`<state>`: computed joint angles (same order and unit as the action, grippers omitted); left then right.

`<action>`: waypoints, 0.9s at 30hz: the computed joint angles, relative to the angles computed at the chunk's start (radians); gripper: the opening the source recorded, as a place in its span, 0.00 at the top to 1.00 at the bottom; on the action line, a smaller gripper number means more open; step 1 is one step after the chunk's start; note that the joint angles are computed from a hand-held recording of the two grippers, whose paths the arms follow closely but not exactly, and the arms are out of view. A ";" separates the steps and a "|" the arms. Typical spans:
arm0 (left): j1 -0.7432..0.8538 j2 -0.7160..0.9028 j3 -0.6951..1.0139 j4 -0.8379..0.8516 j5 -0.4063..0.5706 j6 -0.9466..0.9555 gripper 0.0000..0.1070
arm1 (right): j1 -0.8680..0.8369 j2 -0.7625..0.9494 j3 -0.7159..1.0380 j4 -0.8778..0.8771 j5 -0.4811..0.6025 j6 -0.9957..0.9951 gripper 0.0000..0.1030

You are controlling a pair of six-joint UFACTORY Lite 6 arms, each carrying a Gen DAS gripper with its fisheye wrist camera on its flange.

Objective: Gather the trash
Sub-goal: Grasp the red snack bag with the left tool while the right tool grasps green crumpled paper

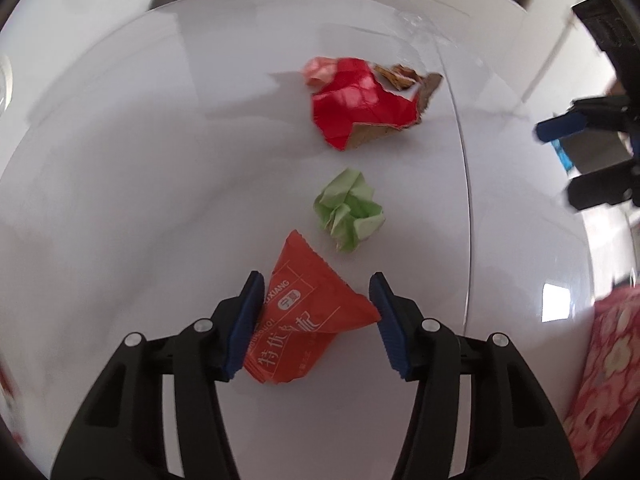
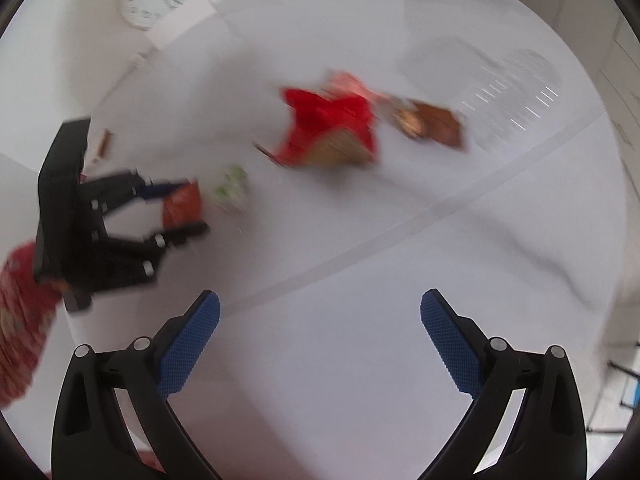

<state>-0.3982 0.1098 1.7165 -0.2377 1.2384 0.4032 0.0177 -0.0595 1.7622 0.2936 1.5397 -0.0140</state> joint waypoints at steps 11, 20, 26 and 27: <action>0.064 -0.294 -0.149 0.126 0.012 -0.462 0.52 | 0.301 0.270 0.087 -0.080 -0.279 0.135 0.31; -0.052 -0.416 -0.213 0.272 0.084 -0.729 0.52 | 0.385 0.305 0.130 -0.190 -0.286 0.133 0.70; -0.293 -0.328 -0.057 0.400 0.144 -0.949 0.52 | 0.219 0.122 0.020 -0.029 -0.236 -0.011 0.70; -0.333 -0.302 -0.020 0.415 0.155 -0.977 0.52 | 0.153 0.069 0.003 0.010 -0.200 -0.061 0.70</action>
